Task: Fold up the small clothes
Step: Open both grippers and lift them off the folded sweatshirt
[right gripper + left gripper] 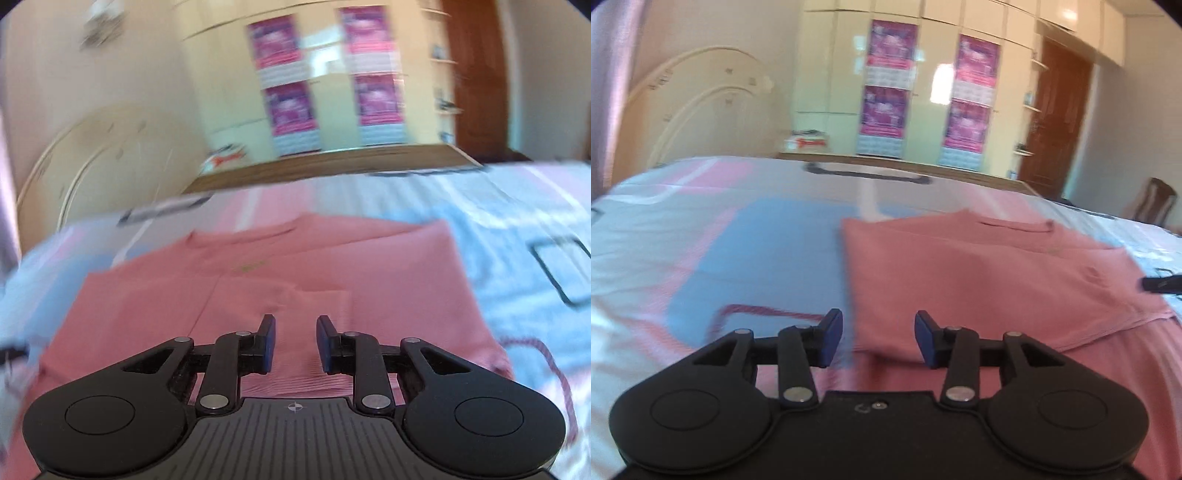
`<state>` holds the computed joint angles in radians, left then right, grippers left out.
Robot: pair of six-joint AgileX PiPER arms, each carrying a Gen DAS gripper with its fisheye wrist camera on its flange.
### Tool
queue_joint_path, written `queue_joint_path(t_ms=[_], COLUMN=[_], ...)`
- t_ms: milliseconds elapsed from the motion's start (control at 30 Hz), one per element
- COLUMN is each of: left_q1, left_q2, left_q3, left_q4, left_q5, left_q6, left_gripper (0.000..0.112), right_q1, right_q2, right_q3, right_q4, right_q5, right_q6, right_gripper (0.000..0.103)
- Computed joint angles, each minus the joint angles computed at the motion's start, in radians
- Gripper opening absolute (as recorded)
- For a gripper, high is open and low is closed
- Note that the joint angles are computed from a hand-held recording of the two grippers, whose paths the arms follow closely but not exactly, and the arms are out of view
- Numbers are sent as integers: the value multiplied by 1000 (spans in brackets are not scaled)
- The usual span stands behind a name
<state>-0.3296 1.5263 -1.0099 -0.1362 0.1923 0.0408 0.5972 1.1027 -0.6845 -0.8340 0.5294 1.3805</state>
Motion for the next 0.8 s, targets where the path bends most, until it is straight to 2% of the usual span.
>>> queue_joint_path(t_ms=[100, 133, 200, 233, 300, 400, 500, 600, 667, 700, 767, 800], left_q1=[-29, -30, -26, -21, -9, 12, 36, 44, 45, 45, 55, 60], left_q2=[123, 128, 130, 124, 140, 235, 360, 478, 572, 598, 622, 628], left_q3=[-101, -104, -144, -148, -183, -336, -513, -677, -808, -834, -868, -889], left_q4=[26, 20, 23, 9, 4, 19, -31, -65, -51, -9, 32, 41], left_q5=[109, 105, 154, 142, 110, 143, 199, 268, 364, 386, 381, 393], left_q6=[-42, -27, -19, -6, 6, -5, 45, 90, 79, 39, -12, -36], left_gripper=[41, 42, 43, 45, 49, 48, 42, 44, 45, 46, 45, 46], right_q1=[3, 1, 12, 27, 37, -51, -139, -196, -203, -208, -204, -199], right_q2=[136, 142, 141, 129, 104, 143, 223, 342, 448, 498, 534, 542], right_q3=[-50, -43, -78, -81, -66, -112, -204, -313, -405, -442, -457, -479], right_q4=[115, 105, 139, 104, 26, 76, 208, 420, 502, 519, 449, 439], right_q5=[46, 35, 82, 98, 78, 10, -75, -127, -72, -44, -55, -32], right_q6=[-116, -115, -168, -141, -73, -128, -292, -497, -580, -603, -537, -522], right_gripper=[25, 25, 25, 25, 25, 25, 25, 25, 25, 25, 25, 25])
